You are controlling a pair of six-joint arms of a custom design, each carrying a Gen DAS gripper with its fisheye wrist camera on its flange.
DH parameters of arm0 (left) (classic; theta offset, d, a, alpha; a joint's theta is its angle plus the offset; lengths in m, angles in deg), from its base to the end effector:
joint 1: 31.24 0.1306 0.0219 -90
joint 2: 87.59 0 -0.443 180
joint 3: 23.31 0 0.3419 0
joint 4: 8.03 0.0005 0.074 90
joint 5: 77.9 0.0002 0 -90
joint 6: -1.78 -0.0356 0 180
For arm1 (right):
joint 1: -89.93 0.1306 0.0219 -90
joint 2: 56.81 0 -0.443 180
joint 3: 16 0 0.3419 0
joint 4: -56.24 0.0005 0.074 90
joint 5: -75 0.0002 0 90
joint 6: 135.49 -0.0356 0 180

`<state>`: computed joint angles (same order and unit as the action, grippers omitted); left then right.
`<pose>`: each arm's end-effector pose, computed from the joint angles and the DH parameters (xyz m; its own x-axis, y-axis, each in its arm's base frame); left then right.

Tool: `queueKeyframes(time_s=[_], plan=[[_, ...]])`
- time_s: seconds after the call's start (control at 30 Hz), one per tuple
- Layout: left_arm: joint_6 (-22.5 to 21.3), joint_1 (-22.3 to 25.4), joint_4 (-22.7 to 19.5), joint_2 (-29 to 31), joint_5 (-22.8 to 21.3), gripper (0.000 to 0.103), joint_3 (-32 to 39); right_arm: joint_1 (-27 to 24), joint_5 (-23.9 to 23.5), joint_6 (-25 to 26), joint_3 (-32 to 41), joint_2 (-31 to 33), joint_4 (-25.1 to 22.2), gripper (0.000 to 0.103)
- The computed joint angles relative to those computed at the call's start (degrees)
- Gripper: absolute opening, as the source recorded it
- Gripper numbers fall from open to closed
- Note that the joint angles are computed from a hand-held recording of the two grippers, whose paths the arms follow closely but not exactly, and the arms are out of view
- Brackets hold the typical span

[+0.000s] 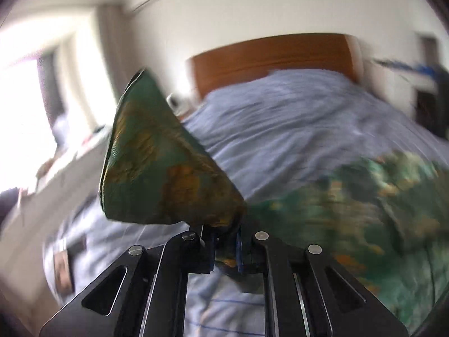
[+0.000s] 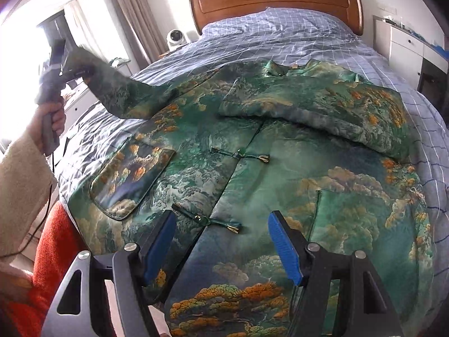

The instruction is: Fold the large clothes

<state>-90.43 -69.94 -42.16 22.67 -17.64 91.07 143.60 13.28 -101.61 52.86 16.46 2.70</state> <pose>0.4845 -0.3662 0.5181 -0.3820 0.3490 -0.8557 0.2225 0.9335 0.2813 0.1864 0.2241 0.4392 -0.7453 0.2206 -0.6292 0.1044 0.9706 0.2167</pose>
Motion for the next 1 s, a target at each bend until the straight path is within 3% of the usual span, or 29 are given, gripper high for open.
queueKeyframes(time_s=[0.1,0.2,0.3,0.43,0.47,0.5,0.57,0.6,0.67,0.73,0.77,0.87,1.0], plan=[[-6.35,-4.79,0.78,1.56,0.58,0.009,0.79,0.67,1.77,-1.34,-0.12,-1.13,-0.68,0.07],[-9.21,-8.29,-0.31,4.5,0.84,0.01,1.72,1.42,3.31,-2.74,-0.4,-2.27,-1.88,0.07],[-9.04,-10.54,-4.8,8.59,1.29,0.011,3.81,2.07,4.44,-4.96,-1.16,-3.62,-3.11,0.07],[-7.89,-12.66,-10.62,11.75,0.99,0.022,4.14,2.23,4.87,-8.17,-2.33,-5.24,-4.42,0.07],[-7.66,-13.12,-10.78,11.24,1.0,0.038,2.68,2.08,4.86,-8.77,-2.55,-5.74,-4.82,0.07],[-7.23,-13.5,-9.73,10.15,1.13,0.064,0.3,1.77,4.83,-9.11,-2.56,-5.92,-5.11,0.07],[-6.09,-13.9,-4.98,6.48,1.21,0.094,-5.85,0.28,4.31,-8.73,-2.55,-6.43,-5.16,0.07],[-5.74,-13.9,-2.79,4.65,1.52,0.099,-8.52,-1.68,3.08,-7.38,-2.49,-6.66,-4.01,0.07],[-4.61,-13.99,-0.81,0.8,2.91,0.099,-13.33,-5.41,-0.17,-4.68,-2.68,-6.92,-0.66,0.07],[-3.05,-13.58,-0.55,-2.52,3.06,0.099,-16.61,-11.53,-7.12,-1.17,-3.36,-6.82,6.19,0.07],[-1.8,-13.8,-0.91,-2.75,2.64,0.099,-16.39,-16.27,-13.29,0.27,-3.99,-6.04,11.69,0.07],[2.86,-12.51,-0.53,-6.81,3.82,0.099,-19.88,-24.72,-25.2,0.09,-4.39,-1.45,22.02,0.07],[7.78,-11.35,-0.07,-10.74,5.51,0.099,-23.47,-29.68,-33.24,-1.35,-2.17,8.12,30.69,0.07]])
